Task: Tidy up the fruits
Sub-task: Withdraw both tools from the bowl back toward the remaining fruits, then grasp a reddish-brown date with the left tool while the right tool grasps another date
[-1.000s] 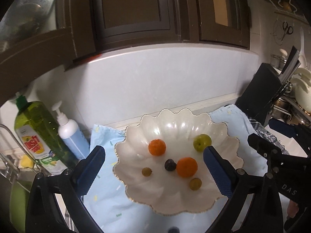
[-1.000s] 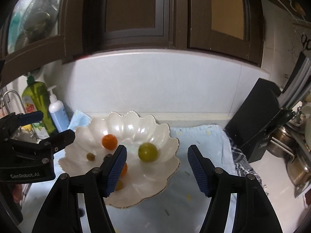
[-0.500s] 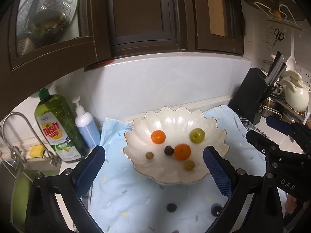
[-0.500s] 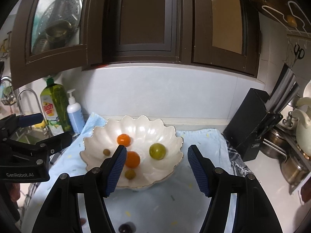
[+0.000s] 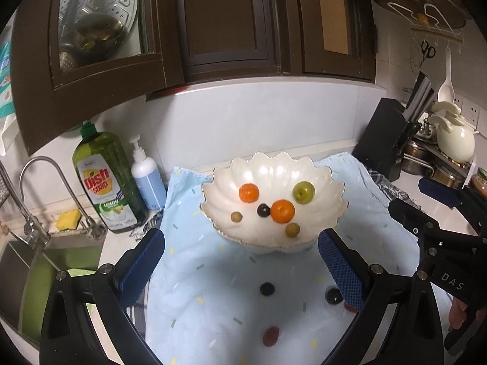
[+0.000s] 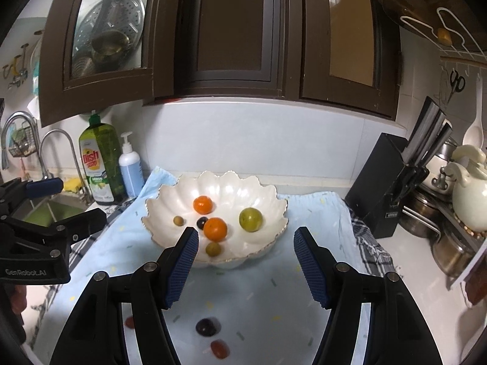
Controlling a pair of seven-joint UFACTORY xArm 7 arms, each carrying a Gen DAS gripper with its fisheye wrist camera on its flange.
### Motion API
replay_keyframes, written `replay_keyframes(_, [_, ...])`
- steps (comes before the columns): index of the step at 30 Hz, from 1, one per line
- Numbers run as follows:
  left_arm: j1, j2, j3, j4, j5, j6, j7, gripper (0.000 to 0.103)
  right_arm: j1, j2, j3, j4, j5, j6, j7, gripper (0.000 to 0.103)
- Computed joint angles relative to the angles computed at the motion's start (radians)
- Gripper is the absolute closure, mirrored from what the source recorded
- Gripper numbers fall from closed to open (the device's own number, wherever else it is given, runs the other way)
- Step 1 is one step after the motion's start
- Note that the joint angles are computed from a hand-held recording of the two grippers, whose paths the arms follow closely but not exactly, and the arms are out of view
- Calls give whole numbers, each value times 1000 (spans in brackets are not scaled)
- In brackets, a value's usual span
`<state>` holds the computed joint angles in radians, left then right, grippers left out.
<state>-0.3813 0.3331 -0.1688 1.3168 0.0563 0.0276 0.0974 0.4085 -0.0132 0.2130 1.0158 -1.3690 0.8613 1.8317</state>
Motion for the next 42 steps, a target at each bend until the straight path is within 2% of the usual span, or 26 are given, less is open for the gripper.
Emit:
replay_keyframes(11, [56,-61,-52,-124,-36,-19,58,0,39,12,21,-20,48,23,7,37])
replay_keyframes(21, [117,-81,-122,-196,-104,-14,151,1,56,25,17,-49,78,-13,28,37])
replay_keyframes(29, [72,-75,-75,-232,-88,-10,146,1,67,55,9,-60,107,-45,31,37])
replay_keyframes(35, [102,-52,-115,-239,-109,-5,178,6,71,81,-5,-67,127,-83,35,38])
replay_keyframes(42, [84,-14,-104,-232,-101,16,188,15,66,113,-29,-77,136,-154,45,42])
